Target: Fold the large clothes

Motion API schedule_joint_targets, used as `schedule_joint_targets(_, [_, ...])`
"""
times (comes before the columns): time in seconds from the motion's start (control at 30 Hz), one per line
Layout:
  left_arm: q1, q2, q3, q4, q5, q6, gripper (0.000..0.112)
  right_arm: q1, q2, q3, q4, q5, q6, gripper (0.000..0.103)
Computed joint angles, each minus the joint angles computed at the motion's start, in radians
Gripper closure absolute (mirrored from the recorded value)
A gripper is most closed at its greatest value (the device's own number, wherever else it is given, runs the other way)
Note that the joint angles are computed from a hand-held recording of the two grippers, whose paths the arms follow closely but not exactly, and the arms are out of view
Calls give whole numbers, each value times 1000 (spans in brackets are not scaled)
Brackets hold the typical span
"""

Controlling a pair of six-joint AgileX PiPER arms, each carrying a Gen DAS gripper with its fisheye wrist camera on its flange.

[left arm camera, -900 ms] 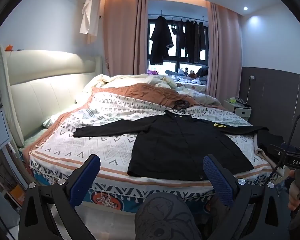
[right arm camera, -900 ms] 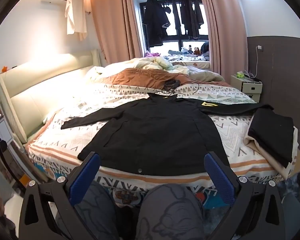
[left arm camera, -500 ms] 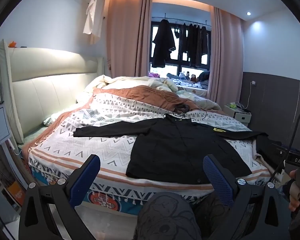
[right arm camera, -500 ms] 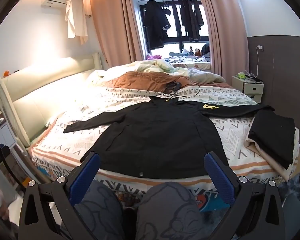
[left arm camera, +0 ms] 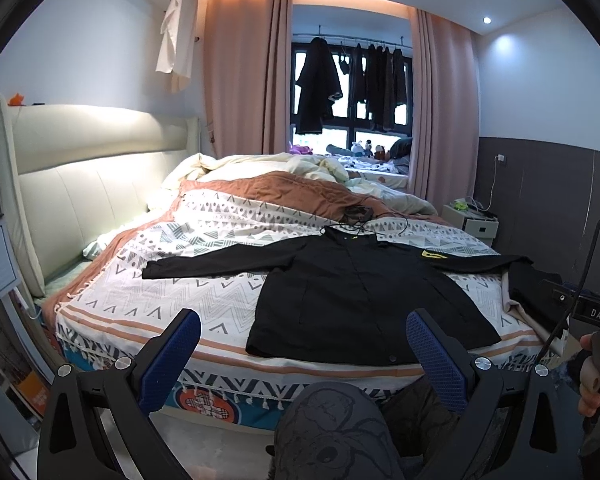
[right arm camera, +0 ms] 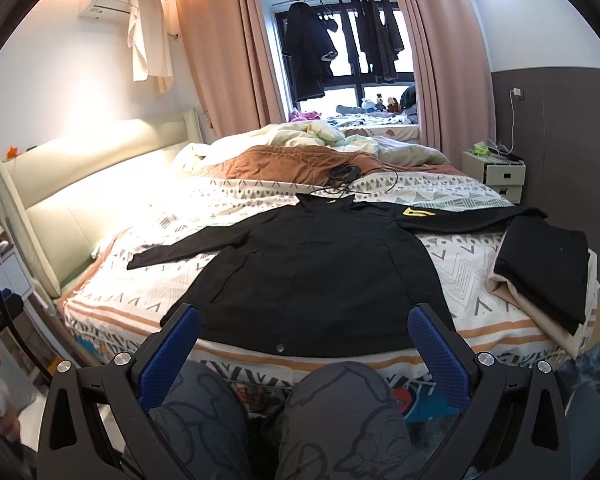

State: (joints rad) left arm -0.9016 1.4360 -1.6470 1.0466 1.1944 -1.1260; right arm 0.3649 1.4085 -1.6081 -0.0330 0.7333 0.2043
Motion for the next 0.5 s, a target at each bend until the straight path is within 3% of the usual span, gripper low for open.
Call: schedule_joint_targets(0.5, [21, -24, 31, -13, -31, -12, 10, -13, -5, 10, -20, 3, 27, 0])
